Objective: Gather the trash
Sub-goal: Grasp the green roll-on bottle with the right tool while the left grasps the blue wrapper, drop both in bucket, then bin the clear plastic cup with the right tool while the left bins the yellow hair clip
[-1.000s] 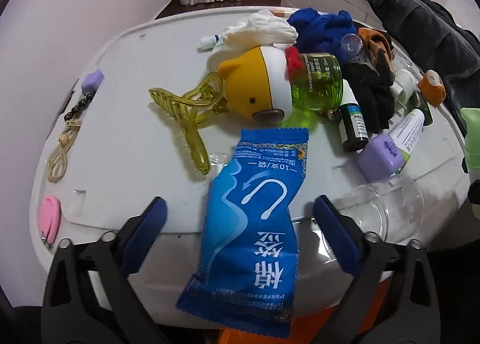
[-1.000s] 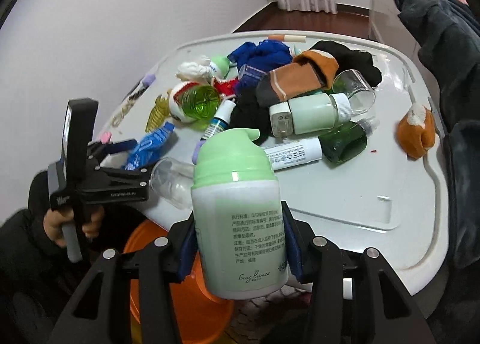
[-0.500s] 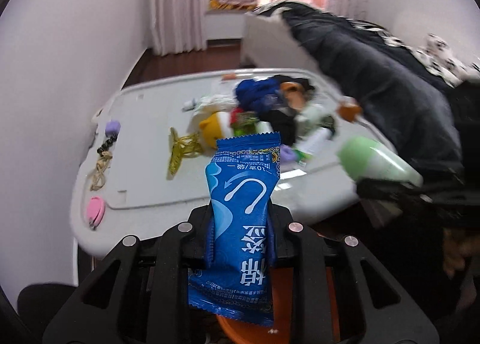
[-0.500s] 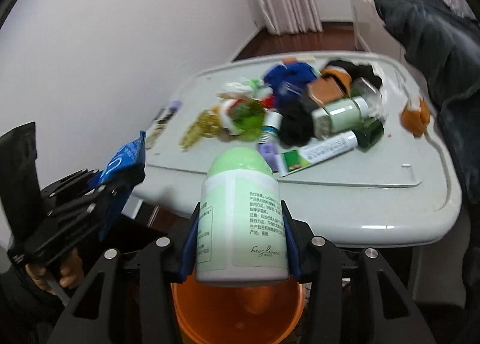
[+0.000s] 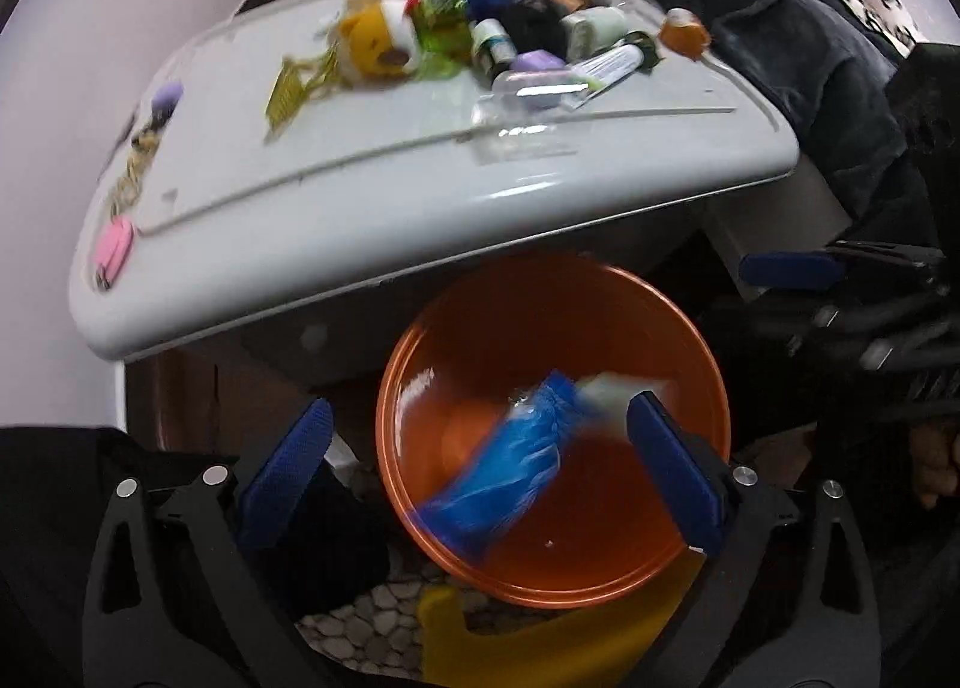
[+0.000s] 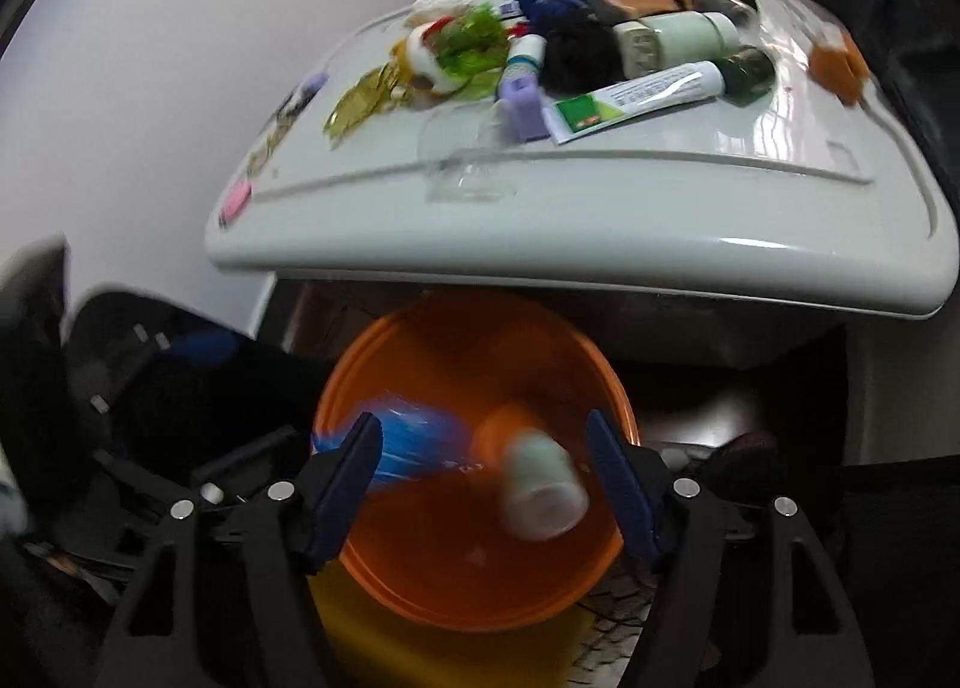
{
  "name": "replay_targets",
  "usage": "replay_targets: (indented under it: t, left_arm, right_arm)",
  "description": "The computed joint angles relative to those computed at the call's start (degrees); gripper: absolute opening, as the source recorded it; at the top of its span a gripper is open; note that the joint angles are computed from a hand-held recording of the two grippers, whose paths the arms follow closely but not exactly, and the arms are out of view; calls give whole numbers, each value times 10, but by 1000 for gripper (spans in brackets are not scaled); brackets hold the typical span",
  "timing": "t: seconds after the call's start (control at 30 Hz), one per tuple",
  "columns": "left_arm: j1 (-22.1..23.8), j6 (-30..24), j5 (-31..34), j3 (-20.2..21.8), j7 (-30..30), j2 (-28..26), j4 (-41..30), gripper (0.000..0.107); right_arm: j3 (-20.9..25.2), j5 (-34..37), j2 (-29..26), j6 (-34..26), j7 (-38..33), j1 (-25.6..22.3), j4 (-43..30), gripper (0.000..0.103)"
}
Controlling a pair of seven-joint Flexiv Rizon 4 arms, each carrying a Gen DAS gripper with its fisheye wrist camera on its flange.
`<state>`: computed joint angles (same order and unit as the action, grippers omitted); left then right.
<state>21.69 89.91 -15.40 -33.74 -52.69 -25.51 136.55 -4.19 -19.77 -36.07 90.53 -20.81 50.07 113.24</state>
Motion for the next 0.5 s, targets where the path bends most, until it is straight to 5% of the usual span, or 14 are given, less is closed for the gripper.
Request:
replay_targets:
  t: [0.2,0.4,0.43,0.47,0.5]
  left_arm:
    - [79,39,8,-75,-20,-4,16,96]
    - [43,67,45,-7,-60,-1,-11,96]
    - [32,63,49,10,-67,0,-19,96]
    - [14,59,53,33,-75,0,-31,96]
    - [-1,57,54,51,-81,-2,-41,96]
  right_arm:
    - [-102,-29,-12,-10,22,54,-43,75]
    - [-38,-47,-96,-124,34,-14,-200,75]
    - [-21,-51,-112,-153,30,-27,-227,70]
    - [-12,-51,-129,-166,23,-36,-246,47]
    - [-22,-68,-130,-174,35,-31,-246,38]
